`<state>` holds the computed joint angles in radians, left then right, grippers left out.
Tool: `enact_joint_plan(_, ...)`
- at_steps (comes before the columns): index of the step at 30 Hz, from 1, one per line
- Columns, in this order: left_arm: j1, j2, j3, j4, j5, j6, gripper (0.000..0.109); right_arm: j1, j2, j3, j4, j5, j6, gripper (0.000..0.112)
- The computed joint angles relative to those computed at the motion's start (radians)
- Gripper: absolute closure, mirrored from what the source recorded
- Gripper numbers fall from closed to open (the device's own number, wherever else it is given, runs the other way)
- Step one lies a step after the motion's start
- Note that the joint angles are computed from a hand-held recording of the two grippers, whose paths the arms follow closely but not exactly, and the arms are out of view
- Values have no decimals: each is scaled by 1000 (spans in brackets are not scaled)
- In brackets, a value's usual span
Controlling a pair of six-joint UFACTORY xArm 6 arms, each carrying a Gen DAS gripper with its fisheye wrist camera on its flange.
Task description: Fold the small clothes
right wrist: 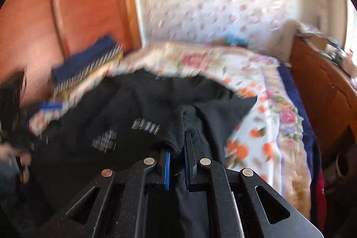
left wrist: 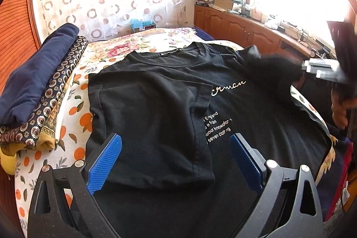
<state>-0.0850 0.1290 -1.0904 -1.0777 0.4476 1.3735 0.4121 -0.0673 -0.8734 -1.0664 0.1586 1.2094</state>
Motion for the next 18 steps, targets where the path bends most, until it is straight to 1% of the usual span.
enact_joint_plan(2,3,-5,7,-7,8,9,11,34,15,19,100,57,-96,88)
enact_joint_plan(4,5,-13,14,-18,17,20,11,41,9,44,120,92,-91,84)
enact_joint_plan(6,4,-26,21,-38,31,32,11,28,-25,93,82,99,-34,83)
enact_joint_plan(8,1,-41,28,-58,39,43,11,12,-45,109,71,102,2,81)
enact_joint_plan(10,-3,-62,38,-87,51,64,11,-7,-89,143,36,90,63,81)
enact_joint_plan(13,-8,-86,50,-109,63,84,11,-46,-133,170,-71,62,199,81)
enact_joint_plan(14,-10,-93,54,-113,63,88,11,-38,-140,171,-89,79,240,81)
enact_joint_plan(16,-15,-99,59,-114,63,91,11,-37,-131,165,-73,96,252,81)
enact_joint_plan(18,-18,-102,64,-115,60,95,11,-45,-73,128,-45,78,244,81)
